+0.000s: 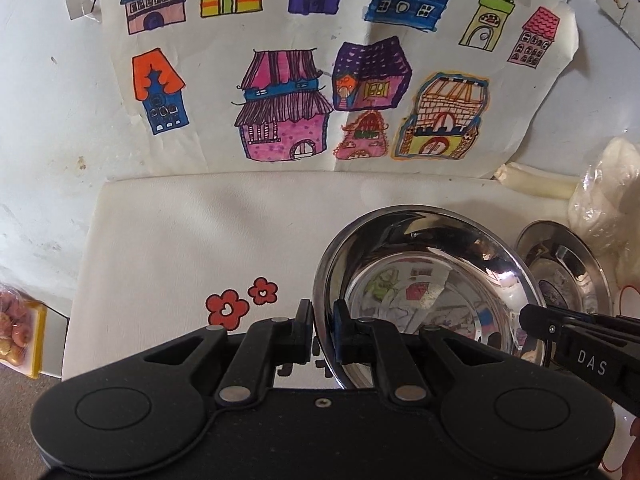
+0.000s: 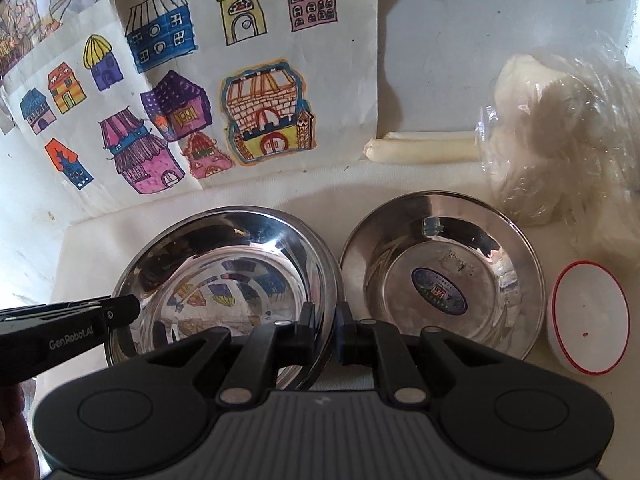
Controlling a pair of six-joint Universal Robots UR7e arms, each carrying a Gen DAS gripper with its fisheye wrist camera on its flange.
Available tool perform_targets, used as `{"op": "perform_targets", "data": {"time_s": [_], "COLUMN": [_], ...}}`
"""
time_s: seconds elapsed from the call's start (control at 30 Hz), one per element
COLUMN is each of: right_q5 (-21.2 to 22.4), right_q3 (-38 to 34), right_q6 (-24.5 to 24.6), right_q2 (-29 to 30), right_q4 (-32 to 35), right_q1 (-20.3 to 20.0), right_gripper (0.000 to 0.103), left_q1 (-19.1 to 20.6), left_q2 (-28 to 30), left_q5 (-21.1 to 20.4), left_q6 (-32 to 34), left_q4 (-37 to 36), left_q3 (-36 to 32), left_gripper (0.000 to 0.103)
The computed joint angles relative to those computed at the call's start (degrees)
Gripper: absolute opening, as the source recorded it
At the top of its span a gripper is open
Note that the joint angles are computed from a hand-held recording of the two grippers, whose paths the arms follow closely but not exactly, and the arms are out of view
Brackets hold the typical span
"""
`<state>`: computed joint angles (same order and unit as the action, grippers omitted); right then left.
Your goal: Organize plates and bowls
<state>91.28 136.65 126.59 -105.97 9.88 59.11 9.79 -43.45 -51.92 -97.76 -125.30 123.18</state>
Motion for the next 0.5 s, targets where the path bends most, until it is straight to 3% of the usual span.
{"op": "perform_targets", "data": {"time_s": [0.5], "right_q5": [0.75], "right_q3": [-0.86], "right_q6": [0.15], "right_q2": [2.80], "right_q4": [-1.21], "right_q1": [0.69], "right_gripper": [0.017], "left_q1": [0.98], "left_q2": [1.08], "left_q5": [-0.98], "left_q6": [-0.28], "left_q4": [-0.65], "left_q3": [-0.09], "left_gripper": [0.012]}}
